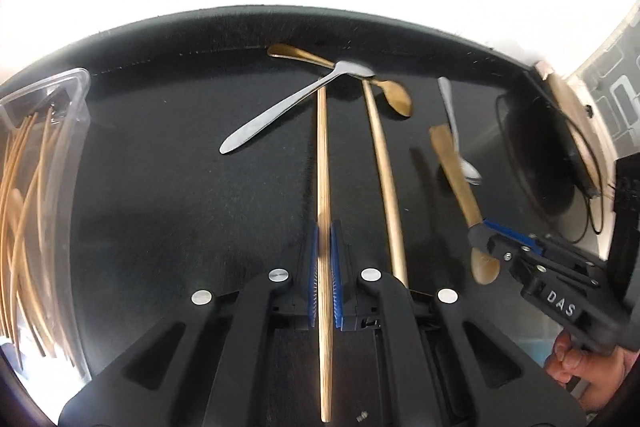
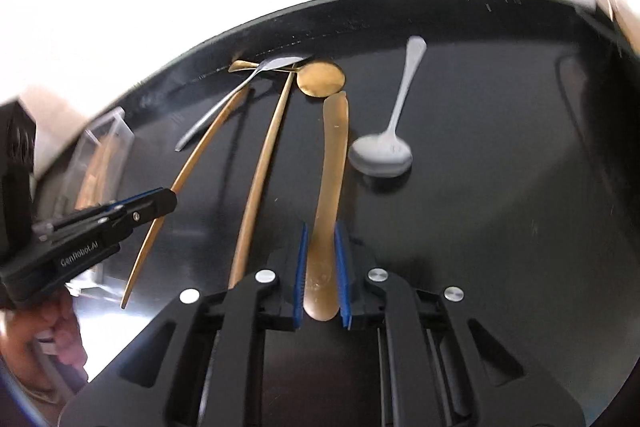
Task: Organize utensils
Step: 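Grasp a chopstick with the left tool while the right grasps the amber spoon, then carry chopstick and amber spoon over the clear tray and open the left tool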
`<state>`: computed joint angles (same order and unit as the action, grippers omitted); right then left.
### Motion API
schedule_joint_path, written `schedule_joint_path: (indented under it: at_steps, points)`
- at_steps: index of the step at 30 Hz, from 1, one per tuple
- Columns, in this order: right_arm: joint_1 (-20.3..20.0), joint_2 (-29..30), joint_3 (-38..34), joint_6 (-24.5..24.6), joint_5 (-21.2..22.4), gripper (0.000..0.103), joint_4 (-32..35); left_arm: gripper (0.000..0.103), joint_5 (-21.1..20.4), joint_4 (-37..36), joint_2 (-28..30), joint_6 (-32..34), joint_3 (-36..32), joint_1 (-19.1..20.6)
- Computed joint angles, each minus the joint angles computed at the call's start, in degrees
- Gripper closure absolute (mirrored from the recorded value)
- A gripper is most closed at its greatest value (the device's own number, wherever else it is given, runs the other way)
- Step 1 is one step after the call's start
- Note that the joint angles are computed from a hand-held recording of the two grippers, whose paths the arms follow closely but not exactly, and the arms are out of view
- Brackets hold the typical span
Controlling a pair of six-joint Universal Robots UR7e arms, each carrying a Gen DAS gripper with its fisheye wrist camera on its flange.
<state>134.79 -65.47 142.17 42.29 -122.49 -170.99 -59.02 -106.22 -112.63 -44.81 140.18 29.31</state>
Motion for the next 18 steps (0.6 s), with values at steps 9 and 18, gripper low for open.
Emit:
schedule_joint_path:
  at_steps: [9, 18]
  points:
    - [5.11, -3.35, 0.38, 7.89, 3.88, 0.093, -2.88, 0.098, 0.66, 8.1, -4.63, -3.67, -6.09, -5.58]
    - [11.27, 4.05, -7.97, 5.46, 5.5, 0.094, -1.46, 0.098, 5.88, 27.76, -12.78, -13.64, -13.19, -10.89]
